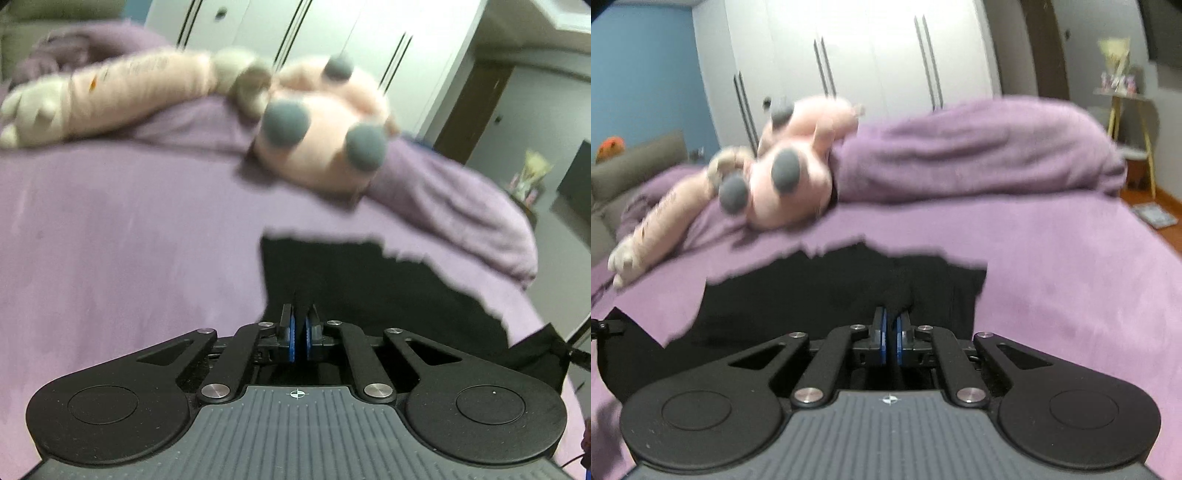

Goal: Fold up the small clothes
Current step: 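Lift the hem with both grippers and carry it toward the collar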

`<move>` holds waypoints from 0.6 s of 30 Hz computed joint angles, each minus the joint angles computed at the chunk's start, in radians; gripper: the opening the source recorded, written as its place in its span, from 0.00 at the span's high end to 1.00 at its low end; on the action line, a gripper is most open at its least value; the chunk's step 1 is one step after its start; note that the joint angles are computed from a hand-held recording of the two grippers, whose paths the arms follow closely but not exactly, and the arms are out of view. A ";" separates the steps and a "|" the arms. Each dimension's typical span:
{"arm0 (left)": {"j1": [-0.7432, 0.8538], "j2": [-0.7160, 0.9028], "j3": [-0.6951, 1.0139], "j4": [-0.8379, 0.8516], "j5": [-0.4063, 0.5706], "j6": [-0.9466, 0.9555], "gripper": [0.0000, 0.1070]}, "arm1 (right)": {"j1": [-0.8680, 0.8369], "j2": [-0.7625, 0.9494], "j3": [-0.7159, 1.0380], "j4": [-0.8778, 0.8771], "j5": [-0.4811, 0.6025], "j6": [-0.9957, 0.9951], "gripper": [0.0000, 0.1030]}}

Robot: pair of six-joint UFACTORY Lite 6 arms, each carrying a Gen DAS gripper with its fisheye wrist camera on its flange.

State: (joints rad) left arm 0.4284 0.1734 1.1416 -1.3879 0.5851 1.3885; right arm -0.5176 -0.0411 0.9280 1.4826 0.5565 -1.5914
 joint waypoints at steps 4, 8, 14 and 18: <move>-0.093 0.127 0.188 -0.064 -0.084 0.004 0.93 | 0.039 0.120 0.153 0.073 -0.053 0.015 0.96; -0.181 0.394 0.451 0.142 -0.150 -0.244 0.93 | 0.085 0.313 0.287 0.038 -0.106 0.050 0.96; -0.226 0.597 0.594 0.387 -0.161 -0.453 0.81 | 0.114 0.537 0.438 -0.150 -0.153 0.232 0.93; -0.212 0.609 0.555 0.262 -0.144 -0.287 0.60 | 0.102 0.576 0.456 -0.146 -0.162 0.237 0.62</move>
State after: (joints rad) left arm 0.2165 0.7826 1.6962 -1.1263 0.4410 1.1013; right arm -0.4157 0.5350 1.3839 1.3362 0.3942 -1.3543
